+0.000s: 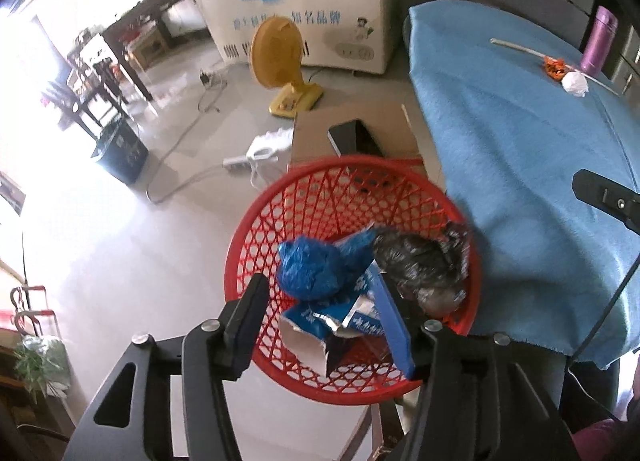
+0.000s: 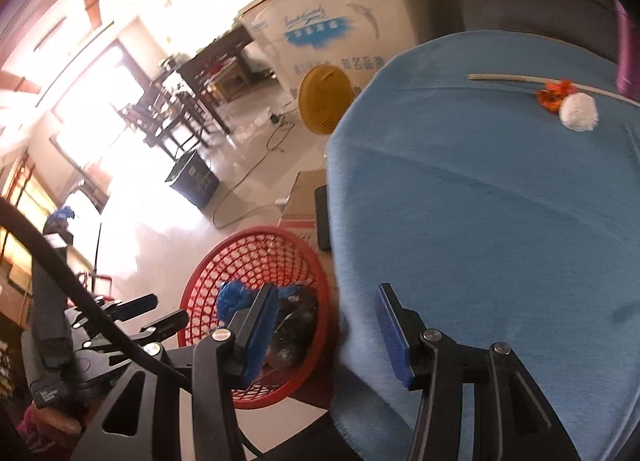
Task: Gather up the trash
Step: 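Move both open tools back over the blue table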
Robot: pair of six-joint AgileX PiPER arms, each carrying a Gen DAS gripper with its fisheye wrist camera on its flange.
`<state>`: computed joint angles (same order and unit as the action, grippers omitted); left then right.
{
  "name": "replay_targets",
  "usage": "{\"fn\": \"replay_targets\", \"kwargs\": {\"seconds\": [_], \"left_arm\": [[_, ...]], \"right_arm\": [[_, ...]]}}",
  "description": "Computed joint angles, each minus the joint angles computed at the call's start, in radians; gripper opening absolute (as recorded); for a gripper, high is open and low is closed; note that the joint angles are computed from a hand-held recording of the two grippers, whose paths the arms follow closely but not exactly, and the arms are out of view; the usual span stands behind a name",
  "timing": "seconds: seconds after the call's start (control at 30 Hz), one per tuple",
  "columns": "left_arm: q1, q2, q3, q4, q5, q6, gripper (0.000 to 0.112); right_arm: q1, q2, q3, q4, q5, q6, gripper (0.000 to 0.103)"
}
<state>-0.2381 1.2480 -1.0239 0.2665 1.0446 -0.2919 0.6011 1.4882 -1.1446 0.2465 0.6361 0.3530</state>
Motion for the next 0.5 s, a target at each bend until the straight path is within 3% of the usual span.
{"fn": "replay_targets", "kwargs": {"seconds": [0.5], "left_arm": [[-0.250,0.057,-0.114,0.156,0.032,-0.153,0.061]], "right_arm": [[-0.199,-0.156,0.143,0.066,-0.020,-0.054,0.054]]}}
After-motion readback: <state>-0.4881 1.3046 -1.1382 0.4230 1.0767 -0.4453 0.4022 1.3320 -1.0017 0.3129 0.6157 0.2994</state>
